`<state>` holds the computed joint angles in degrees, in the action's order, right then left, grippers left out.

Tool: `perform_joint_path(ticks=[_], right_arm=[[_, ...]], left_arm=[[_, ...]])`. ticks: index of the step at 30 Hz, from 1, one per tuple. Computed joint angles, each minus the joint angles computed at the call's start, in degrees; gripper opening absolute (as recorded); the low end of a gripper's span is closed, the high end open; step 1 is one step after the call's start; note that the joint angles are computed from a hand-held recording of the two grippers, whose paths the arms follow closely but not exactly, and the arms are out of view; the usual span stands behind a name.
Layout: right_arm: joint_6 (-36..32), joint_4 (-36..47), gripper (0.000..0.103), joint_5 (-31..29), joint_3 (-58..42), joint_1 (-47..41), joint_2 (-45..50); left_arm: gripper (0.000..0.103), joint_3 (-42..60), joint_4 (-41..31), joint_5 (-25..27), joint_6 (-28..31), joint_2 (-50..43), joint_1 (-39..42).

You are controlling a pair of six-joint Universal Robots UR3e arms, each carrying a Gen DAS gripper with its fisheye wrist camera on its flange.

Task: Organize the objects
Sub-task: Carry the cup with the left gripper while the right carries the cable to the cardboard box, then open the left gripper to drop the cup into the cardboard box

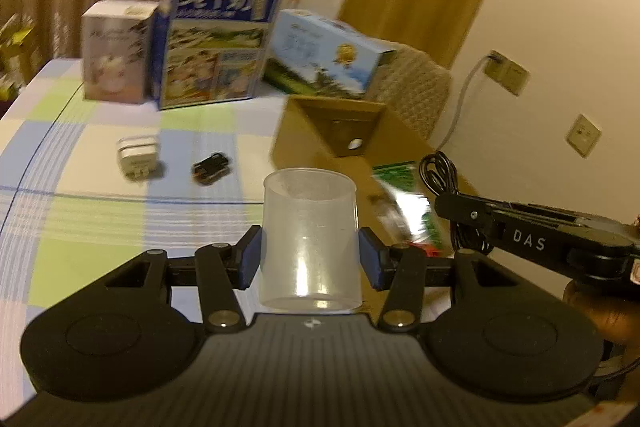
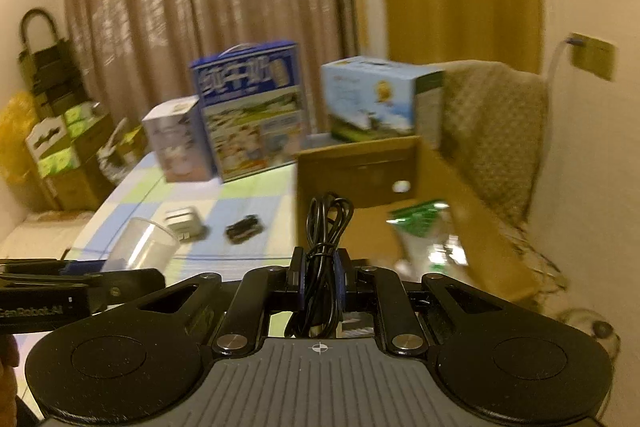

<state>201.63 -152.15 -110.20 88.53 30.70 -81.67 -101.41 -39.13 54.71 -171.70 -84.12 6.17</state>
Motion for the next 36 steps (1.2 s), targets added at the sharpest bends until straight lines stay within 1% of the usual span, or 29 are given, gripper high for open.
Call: perform_joint_path(ticks=[5, 13, 17, 23, 29, 33, 34, 35, 36], right_arm=[[1.0, -1.0, 0.011, -0.3, 8.3, -2.5, -8.6], [0.2, -2.3, 0.011, 3.0, 16.8, -8.2, -17.5], [-0.6, -3.2, 0.011, 5.0, 18.5, -10.7, -18.7], [-2.6, -4.5, 0.011, 7.9, 18.8, -14.1, -18.0], [-4.2, -6.1, 0.011, 10.1, 18.3, -17.6, -16.8], [-4.3, -6.4, 0.011, 11.3, 18.8, -19.6, -17.0], [-4.3, -6.4, 0.011, 11.8, 19.1, -20.1, -17.4], [-4.4, -6.4, 0.011, 12.2, 19.5, -20.5, -17.8], [-4.4, -6.4, 0.011, 12.8, 19.9, -21.1, -18.4]], left_arm=[[0.046, 4.1, 0.5, 4.2, -1.9, -1.5, -7.9], [0.046, 10.6, 2.1, 10.0, -5.2, -7.4, -17.9], [0.046, 14.0, 2.4, 11.6, -5.9, -11.0, -20.4], [0.046, 20.2, 2.3, 13.6, -7.0, -17.1, -22.8], [0.046, 28.7, 1.2, 14.8, -8.6, -24.4, -24.2], [0.046, 37.2, -1.0, 14.8, -9.3, -30.9, -25.3], [0.048, 39.1, -1.0, 14.7, -9.7, -32.4, -25.5], [0.061, 40.9, -0.8, 15.0, -10.6, -34.0, -25.7], [0.069, 42.2, -0.9, 15.6, -11.2, -34.9, -25.8]])
